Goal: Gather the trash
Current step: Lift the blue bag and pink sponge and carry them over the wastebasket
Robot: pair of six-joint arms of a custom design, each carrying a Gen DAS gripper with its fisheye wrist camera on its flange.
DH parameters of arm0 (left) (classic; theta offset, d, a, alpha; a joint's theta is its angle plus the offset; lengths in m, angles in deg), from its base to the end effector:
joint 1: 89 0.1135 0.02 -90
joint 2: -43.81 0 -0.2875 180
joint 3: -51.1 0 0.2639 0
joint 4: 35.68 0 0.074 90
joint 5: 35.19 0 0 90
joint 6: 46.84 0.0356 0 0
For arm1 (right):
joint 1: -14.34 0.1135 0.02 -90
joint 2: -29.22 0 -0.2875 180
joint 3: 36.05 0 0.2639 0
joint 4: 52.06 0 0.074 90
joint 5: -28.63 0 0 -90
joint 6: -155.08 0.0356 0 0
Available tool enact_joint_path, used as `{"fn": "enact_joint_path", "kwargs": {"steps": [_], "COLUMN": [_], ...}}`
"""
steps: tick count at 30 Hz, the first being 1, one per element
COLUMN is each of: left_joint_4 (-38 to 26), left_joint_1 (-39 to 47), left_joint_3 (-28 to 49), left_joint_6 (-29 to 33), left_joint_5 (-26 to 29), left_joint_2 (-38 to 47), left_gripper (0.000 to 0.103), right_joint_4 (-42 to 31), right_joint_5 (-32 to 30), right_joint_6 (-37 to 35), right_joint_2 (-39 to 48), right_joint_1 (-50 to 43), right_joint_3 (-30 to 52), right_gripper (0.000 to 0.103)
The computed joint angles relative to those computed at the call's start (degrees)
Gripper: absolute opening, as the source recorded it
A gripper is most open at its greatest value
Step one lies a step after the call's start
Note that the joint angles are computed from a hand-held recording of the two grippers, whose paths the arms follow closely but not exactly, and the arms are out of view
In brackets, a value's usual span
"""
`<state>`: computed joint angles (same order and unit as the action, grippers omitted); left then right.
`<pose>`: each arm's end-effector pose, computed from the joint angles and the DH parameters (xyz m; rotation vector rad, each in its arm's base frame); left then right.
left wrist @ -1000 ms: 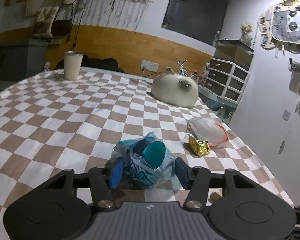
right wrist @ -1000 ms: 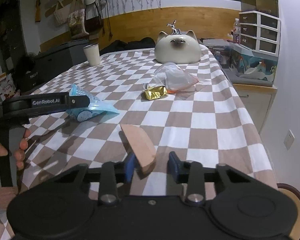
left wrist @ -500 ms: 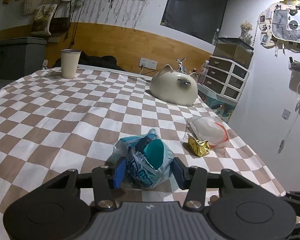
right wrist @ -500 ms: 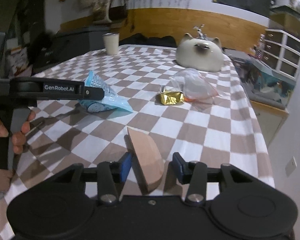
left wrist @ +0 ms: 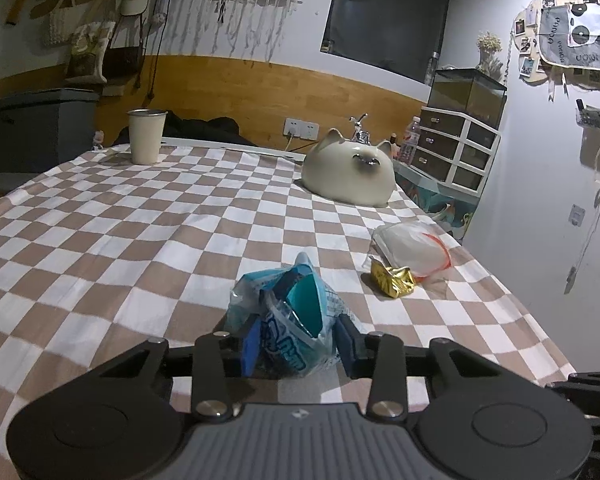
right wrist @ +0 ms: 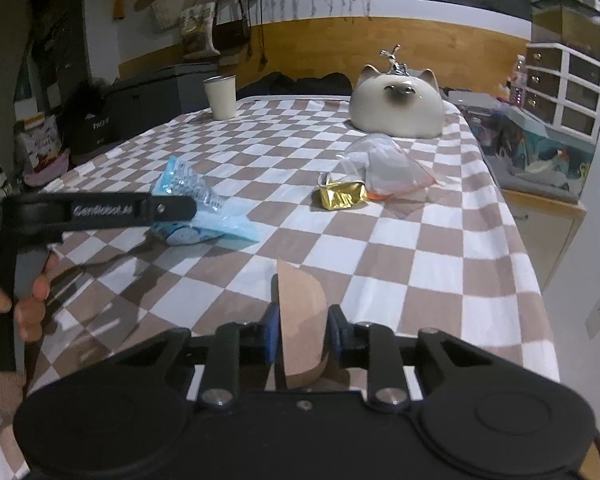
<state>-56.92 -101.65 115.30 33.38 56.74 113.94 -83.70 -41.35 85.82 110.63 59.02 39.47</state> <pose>0.2751 -0.0630 0.3066 0.0726 2.0549 -0.2782 0.2395 0.2197 0.3052 -0.2671 2.1755 0.2572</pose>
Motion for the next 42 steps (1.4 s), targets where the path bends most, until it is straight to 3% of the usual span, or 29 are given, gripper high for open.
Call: {"fn": "enact_joint_path", "kwargs": {"steps": [7,23,31,42], "left_joint_4": [-4.22,-21.64,-31.62,-48.13], "left_joint_1": [-5.79,-33.29,-49.11,-64.72], "left_joint_3": [-2.85,-3.66,-0.16,7.36], "left_joint_6": [-2.34,-15.35,-26.33,-45.56], "left_joint_5": [-8.83,-39.58,-54.19,-65.46], "left_joint_2": [-7.54,-19.79,-19.37,-11.5], "left_gripper": [0.04,0.039,0.039,0.038], "right_joint_4": [-1.77,-7.56,-10.93,-18.32], "right_joint_5": [-0.04,3.23,6.83,13.33], "right_joint_6": [1.59,3.18,4.15,6.01], "right_joint_2": [-3.64,-16.58,-22.65,-32.9], "right_joint_1": [0.28,3.01,6.52,11.41], "right_joint_3": [-1.8,-7.72,-9.01,-10.59], "right_gripper": [0.026,0.026,0.026,0.026]}}
